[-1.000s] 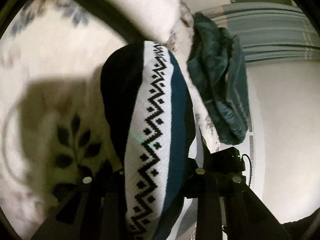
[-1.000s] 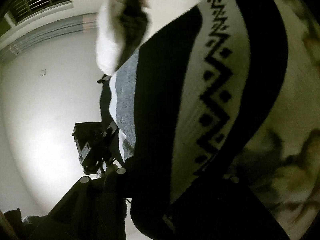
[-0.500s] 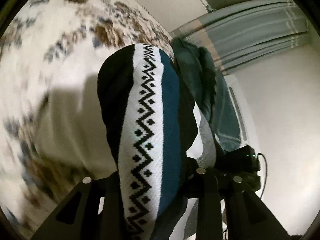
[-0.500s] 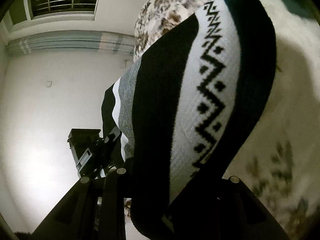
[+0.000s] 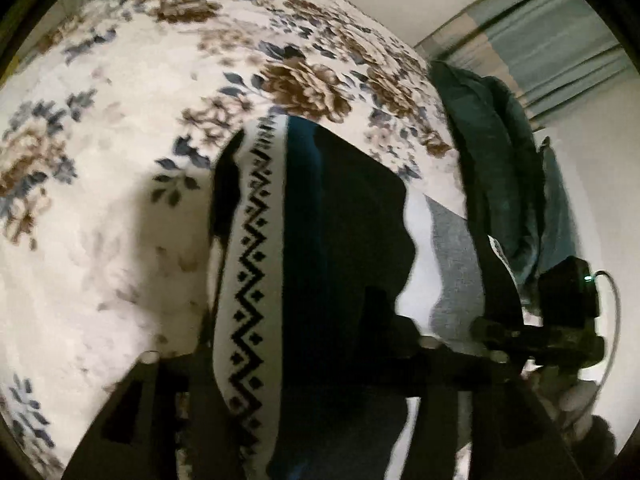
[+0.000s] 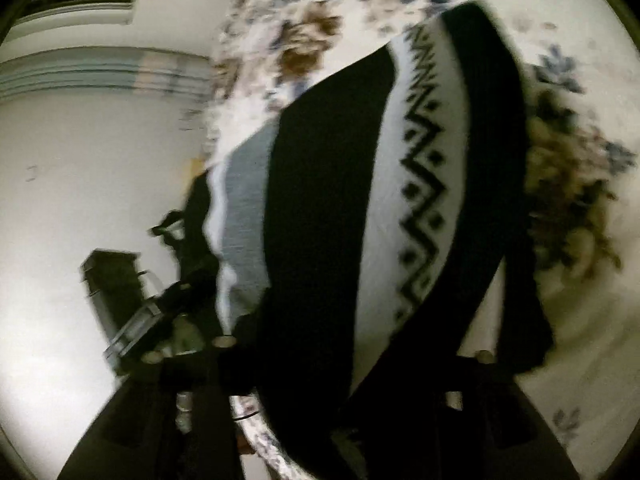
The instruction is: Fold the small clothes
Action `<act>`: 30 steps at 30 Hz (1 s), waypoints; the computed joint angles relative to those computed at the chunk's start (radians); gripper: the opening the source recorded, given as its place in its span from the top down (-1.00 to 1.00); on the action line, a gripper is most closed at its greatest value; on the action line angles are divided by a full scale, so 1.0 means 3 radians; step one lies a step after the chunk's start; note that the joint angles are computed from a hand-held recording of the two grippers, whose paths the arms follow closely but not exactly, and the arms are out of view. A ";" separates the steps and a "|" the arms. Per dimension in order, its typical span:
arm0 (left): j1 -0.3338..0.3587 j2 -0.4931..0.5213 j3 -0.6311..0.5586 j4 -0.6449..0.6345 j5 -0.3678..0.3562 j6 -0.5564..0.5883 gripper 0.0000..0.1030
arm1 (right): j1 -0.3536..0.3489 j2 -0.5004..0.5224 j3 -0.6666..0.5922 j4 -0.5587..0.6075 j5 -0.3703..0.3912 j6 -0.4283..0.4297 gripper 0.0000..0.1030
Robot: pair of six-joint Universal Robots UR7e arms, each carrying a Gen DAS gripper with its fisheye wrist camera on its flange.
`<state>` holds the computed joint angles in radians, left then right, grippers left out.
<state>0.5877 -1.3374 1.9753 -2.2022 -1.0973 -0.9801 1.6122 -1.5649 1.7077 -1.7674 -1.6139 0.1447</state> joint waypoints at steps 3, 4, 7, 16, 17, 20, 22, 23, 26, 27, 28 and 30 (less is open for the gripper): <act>-0.0148 -0.0083 0.0068 0.0151 0.0286 -0.0099 -0.29 | -0.0007 -0.0178 -0.0002 0.0075 -0.0172 -0.0038 -0.28; -0.0193 -0.0101 0.0072 0.0235 0.0398 -0.0141 -0.43 | 0.0002 -0.0277 0.0023 0.0107 -0.0279 -0.0080 -0.29; -0.0357 -0.0196 0.0146 0.0459 0.0680 -0.0330 -1.00 | -0.0045 -0.0489 0.0078 0.0268 -0.0316 -0.0072 -0.29; -0.0671 -0.0260 0.0071 0.1508 0.0782 -0.1234 -1.00 | 0.0053 -0.0892 0.0481 0.0145 -0.0928 0.0106 0.45; -0.0704 -0.0241 0.0042 0.1610 0.0775 -0.1310 -1.00 | 0.0144 -0.0870 0.0488 0.0129 -0.1103 0.0142 0.44; -0.0848 -0.0153 -0.0115 0.2017 0.0778 -0.1541 -1.00 | 0.0480 -0.0784 0.0413 0.0307 -0.1677 0.0423 -0.18; -0.0972 -0.0084 -0.0252 0.2325 0.0795 -0.1707 -1.00 | 0.0792 -0.0760 0.0405 0.0399 -0.2173 0.0617 -1.00; -0.1010 -0.0050 -0.0316 0.2449 0.0804 -0.1765 -1.00 | 0.0924 -0.0755 0.0405 0.0449 -0.2359 0.0697 -1.00; -0.1201 0.0071 -0.0566 0.2892 0.0804 -0.1980 -1.00 | 0.1372 -0.0731 0.0313 0.0882 -0.2836 0.1080 -1.00; -0.1284 0.0106 -0.0666 0.3031 0.0795 -0.2056 -1.00 | 0.1540 -0.0727 0.0263 0.1069 -0.2941 0.1261 -1.00; -0.1327 0.0120 -0.0714 0.3083 0.0785 -0.2081 -1.00 | 0.1655 -0.0722 0.0204 0.1224 -0.2991 0.1397 -1.00; -0.1454 0.0176 -0.0893 0.3285 0.0749 -0.2168 -1.00 | 0.1897 -0.0694 0.0050 0.1590 -0.3090 0.1713 -1.00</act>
<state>0.1514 -1.2846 1.7073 -1.2167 -0.8725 -1.6304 2.1813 -1.7730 1.7228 -1.2905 -2.5409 0.6587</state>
